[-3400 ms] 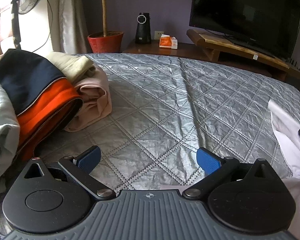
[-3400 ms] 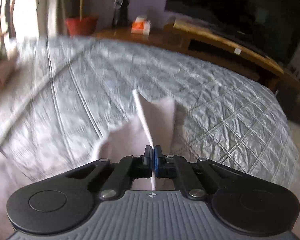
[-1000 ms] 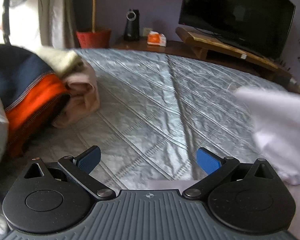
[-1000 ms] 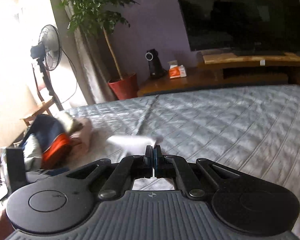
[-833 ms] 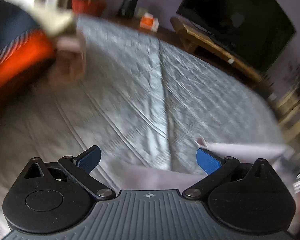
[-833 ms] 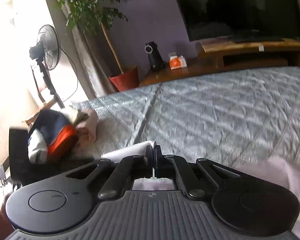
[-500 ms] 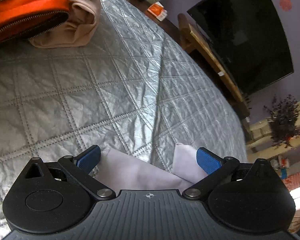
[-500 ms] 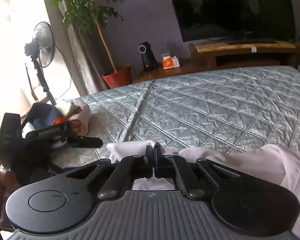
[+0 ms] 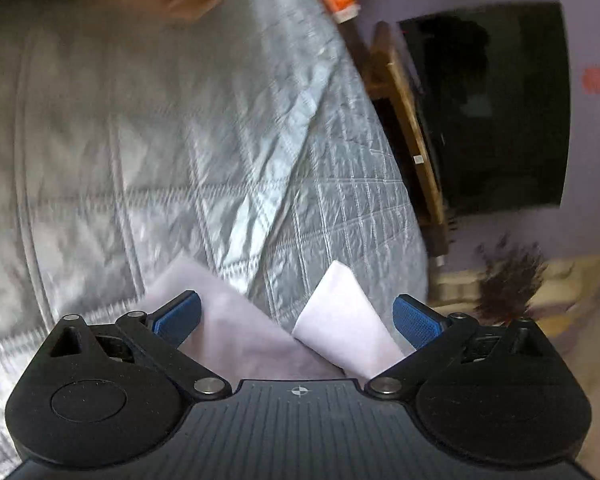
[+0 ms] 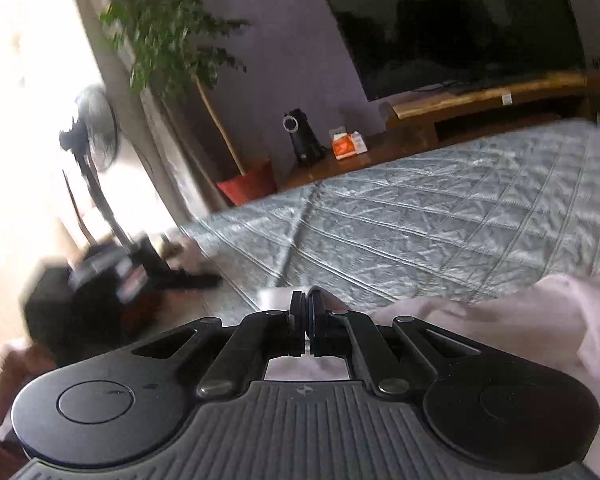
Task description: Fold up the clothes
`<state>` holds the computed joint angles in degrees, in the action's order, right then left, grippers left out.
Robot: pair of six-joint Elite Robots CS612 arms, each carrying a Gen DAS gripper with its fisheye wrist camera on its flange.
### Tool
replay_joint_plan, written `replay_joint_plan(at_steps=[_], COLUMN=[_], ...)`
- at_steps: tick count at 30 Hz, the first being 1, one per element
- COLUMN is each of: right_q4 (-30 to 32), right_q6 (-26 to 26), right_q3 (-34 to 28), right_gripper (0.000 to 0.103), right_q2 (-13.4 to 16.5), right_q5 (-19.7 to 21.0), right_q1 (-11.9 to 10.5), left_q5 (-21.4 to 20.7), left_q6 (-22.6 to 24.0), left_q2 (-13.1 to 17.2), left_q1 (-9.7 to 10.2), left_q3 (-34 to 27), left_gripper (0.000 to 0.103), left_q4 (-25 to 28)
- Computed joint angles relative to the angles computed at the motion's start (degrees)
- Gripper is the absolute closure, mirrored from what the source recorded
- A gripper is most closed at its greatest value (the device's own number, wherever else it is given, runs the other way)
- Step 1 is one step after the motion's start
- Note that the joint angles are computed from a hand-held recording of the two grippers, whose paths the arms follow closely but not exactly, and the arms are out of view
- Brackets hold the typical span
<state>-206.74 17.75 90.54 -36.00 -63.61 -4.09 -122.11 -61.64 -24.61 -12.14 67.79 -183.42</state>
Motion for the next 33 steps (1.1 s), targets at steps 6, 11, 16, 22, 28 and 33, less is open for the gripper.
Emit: replay_joint_plan(at_steps=[6, 11, 16, 22, 28, 33], right_q4=[-4.87, -3.94, -0.42, 1.42, 3.72, 6.21], right_q6=[4.6, -1.17, -14.97, -21.42, -39.57, -45.76], right_q3=[0.0, 0.65, 2.23, 2.56, 4.13, 4.69], right_gripper=[0.1, 0.099, 0.097, 0.095, 0.075, 0.073], right_q2=[0.84, 0.47, -0.71, -0.92, -1.73, -2.24], right_q5=[3.96, 5.82, 2.78, 5.48, 6.55, 5.42], right_q1=[-1.23, -1.26, -0.22, 0.1, 1.46, 2.27], left_q5=[1.34, -1.42, -1.28, -2.14, -7.38, -6.14], left_q6=[4.24, 4.04, 4.25, 7.72, 6.71, 9.56], left_q2=[0.2, 1.04, 0.63, -1.08, 0.32, 0.31], left_q1=[-1.0, -1.18, -1.4, -1.48, -1.02, -1.23], left_q3=[-1.34, -2.57, -2.07, -0.46, -2.6, -3.41], left_gripper=[0.0, 0.0, 0.0, 0.0, 0.0, 0.0], left_q4=[0.92, 1.66, 2.59, 6.28, 7.78, 10.66])
